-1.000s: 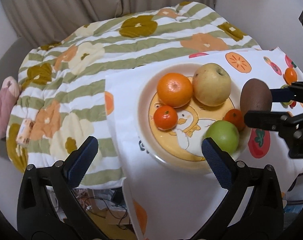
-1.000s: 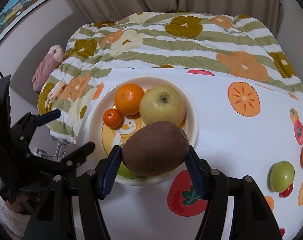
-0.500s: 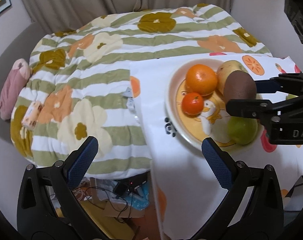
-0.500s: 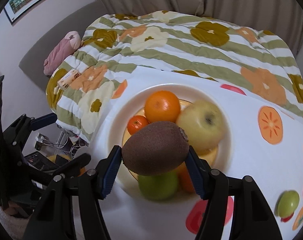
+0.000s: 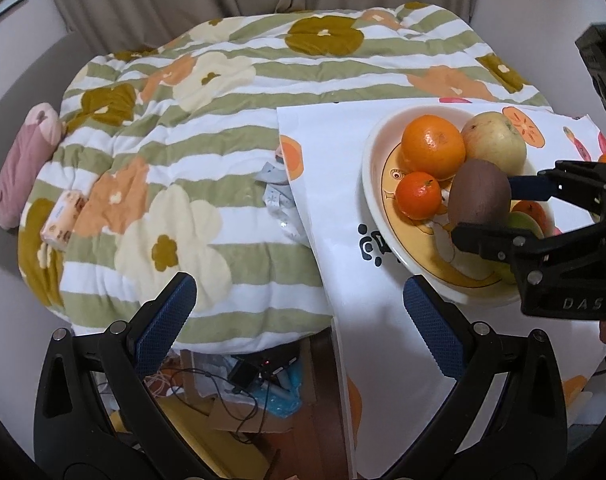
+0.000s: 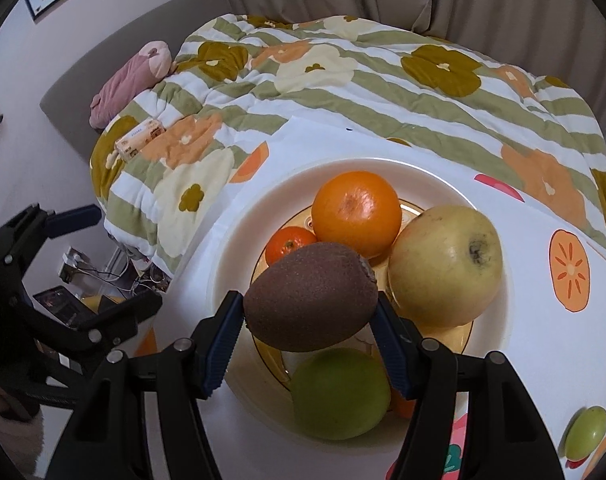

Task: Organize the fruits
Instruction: 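Release the apple and kiwi into the bowl and withdraw both tools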

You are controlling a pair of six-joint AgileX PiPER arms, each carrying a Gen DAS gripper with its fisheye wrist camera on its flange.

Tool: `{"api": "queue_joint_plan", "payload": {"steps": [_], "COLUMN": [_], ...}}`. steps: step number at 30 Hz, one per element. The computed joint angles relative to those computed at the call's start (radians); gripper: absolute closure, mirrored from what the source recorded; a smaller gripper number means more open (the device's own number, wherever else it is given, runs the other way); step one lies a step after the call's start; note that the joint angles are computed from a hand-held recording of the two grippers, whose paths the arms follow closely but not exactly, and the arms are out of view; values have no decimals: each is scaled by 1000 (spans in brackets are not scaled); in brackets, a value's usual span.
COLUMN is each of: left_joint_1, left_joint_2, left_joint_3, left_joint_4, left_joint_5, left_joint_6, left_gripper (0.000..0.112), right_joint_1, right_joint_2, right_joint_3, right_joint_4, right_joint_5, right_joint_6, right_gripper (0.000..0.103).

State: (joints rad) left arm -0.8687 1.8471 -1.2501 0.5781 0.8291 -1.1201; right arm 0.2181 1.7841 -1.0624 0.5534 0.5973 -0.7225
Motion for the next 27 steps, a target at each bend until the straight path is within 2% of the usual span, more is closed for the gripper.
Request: {"api": "queue_joint_plan", "payload": {"steps": [5, 7, 9, 11, 14, 15, 17, 21, 27], "left_joint_1": [-2, -2, -2, -2, -4, -7, -14, -44, -122], "left_joint_2": [-4, -11, -17, -26, -42, -48, -57, -76, -75], "left_joint_3": [10, 25, 36, 48, 60, 62, 58, 39, -37], "left_joint_4": [3, 7, 8, 10, 15, 18, 22, 40, 66], "left_joint_5": [-1, -6, -6, -8, -3, 4, 21, 73, 197], "left_joint_6": [-6, -13, -18, -24, -31, -34, -38, -61, -113], "left_gripper": [9, 9, 9, 9, 9, 9, 9, 9, 9], "right_joint_1": [-5, -9, -7, -12, -25, -29, -41, -67, -136], "right_joint_2": [4, -6, -11, -18, -38, -46, -68, -119, -218], "right_joint_3": [29, 42, 46, 54, 70, 74, 85, 104, 147], "right_joint_4": [37, 73, 70, 87, 129, 135, 153, 179, 197], "right_joint_5": [-29, -40, -47, -52, -54, -53, -48, -19, 45], "right_joint_6": [-46, -95, -104, -124, -158, -164, -184, -220, -282], "right_gripper": [41, 34, 23, 18, 15, 7, 1, 1, 1]}}
